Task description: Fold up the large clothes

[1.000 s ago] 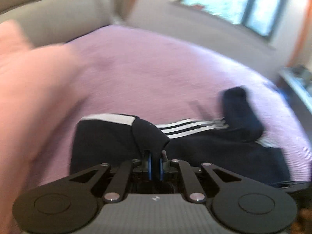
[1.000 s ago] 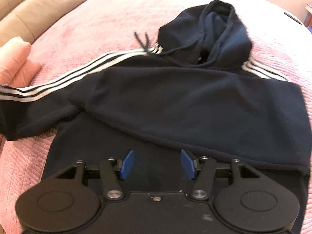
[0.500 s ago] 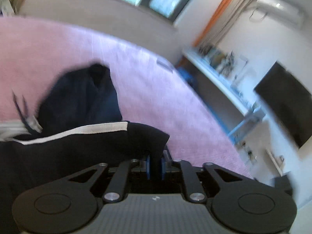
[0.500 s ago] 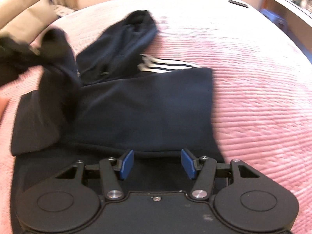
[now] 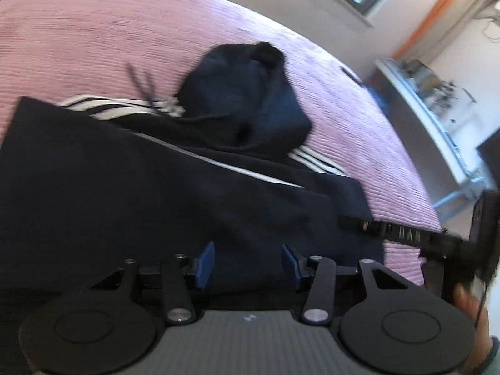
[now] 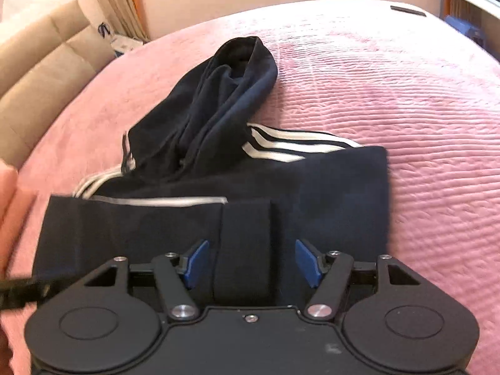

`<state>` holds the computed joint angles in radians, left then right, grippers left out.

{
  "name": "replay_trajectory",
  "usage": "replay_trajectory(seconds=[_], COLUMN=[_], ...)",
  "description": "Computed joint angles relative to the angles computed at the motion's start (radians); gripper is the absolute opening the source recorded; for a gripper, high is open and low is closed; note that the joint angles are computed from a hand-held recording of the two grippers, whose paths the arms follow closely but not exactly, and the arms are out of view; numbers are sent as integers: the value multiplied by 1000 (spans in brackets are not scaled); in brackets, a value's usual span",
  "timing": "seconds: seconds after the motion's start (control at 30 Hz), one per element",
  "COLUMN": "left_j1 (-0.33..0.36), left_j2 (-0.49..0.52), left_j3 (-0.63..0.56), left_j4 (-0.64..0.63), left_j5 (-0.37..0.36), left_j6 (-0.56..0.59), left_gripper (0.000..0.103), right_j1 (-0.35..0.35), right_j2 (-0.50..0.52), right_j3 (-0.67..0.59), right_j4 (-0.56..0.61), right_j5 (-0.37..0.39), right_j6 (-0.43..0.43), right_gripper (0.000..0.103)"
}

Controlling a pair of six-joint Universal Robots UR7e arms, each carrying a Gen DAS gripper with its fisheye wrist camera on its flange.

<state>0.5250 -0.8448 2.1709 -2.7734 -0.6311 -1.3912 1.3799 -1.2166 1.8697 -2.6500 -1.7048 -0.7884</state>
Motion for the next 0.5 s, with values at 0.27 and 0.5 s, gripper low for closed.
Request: replay_trajectory(seconds=[0.27, 0.5], left_j1=[-22, -31], left_j2=[-71, -94], left_j3=[46, 46], left_j4=[141, 209], left_j5=[14, 64], left_j6=[-147, -168], left_gripper=[50, 50], right_j1=[-30, 14], right_j2=[60, -64], right_j3=[-64, 51], right_j4=[158, -90], right_j5=[55, 74], right_j6=[99, -43], right_gripper=[15, 11])
